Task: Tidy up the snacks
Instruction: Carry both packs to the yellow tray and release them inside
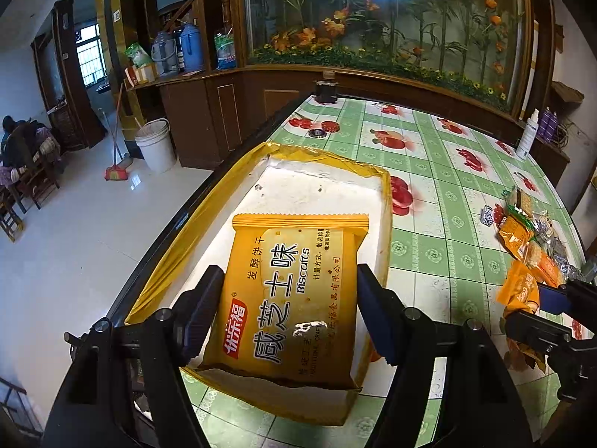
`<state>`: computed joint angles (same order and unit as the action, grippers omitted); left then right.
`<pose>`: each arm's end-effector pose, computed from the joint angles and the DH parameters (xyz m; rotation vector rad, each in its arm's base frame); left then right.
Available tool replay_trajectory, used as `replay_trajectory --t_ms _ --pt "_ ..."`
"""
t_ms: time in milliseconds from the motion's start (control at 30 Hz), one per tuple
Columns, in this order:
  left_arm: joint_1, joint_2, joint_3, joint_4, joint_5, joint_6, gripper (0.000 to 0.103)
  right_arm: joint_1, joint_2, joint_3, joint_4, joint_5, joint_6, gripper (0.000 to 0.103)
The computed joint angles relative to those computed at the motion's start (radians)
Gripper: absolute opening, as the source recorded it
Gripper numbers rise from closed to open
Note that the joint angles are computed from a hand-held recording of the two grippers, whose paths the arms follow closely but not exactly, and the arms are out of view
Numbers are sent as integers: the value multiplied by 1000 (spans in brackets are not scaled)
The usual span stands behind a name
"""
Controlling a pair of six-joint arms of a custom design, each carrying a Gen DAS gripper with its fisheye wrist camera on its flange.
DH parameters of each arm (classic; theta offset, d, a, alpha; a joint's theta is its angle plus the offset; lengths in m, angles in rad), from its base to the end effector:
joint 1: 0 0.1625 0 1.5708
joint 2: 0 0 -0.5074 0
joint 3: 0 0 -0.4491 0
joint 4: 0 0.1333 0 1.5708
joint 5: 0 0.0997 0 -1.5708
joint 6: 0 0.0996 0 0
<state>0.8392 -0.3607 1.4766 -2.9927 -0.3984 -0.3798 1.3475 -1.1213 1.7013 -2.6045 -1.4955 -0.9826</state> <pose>-0.3528 -0.7299 -0.0687 0.1547 2.0904 -1.0037 -0.0242 -0.7423 0.3278 1.0917 -2.6684 0.6097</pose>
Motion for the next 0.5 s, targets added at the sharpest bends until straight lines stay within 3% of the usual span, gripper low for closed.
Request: replay_trajectory --t_ms 300,500 --pt "35 -51 56 72 21 -151 71 65 120 -99 61 40 13 42" --pt "51 -61 66 123 21 -208 71 104 212 -158 56 -13 19 42"
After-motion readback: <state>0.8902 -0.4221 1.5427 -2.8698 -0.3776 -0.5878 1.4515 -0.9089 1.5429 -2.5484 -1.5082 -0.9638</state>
